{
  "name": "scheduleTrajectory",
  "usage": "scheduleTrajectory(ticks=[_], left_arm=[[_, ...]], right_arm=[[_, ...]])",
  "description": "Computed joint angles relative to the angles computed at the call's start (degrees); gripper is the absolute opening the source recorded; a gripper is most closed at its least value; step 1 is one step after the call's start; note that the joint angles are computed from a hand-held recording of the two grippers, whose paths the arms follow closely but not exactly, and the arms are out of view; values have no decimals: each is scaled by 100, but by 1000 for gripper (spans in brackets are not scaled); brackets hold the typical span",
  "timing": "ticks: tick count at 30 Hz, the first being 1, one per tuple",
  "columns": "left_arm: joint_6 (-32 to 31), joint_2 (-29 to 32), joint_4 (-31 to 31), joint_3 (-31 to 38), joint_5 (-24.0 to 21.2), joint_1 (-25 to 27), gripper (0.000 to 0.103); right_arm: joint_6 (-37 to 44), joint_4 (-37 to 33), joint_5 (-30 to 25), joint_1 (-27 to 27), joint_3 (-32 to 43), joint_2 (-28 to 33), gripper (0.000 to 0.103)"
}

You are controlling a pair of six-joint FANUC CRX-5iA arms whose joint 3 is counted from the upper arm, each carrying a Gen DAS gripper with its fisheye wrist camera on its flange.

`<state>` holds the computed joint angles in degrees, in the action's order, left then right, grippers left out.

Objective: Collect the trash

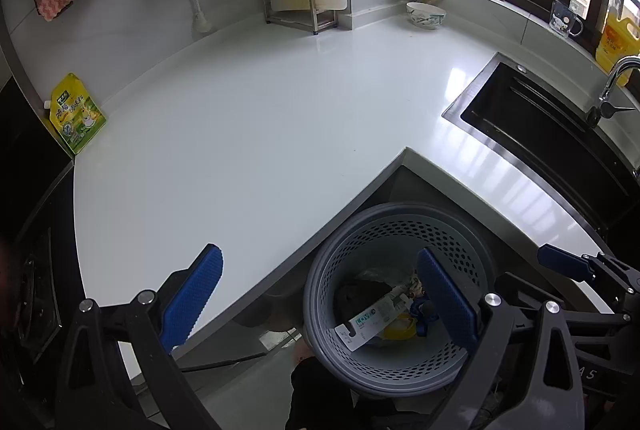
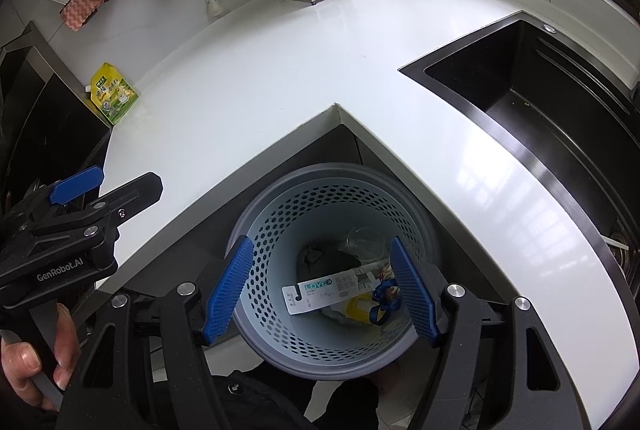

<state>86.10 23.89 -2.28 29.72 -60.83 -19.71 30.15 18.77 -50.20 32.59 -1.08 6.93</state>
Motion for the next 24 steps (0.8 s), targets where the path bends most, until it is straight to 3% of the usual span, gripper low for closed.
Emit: scheduleTrajectory(ticks=[24], left_arm=[[-13, -48, 116, -89, -25, 47, 97]], right_arm=[[4, -1, 2, 7, -6, -3, 68]])
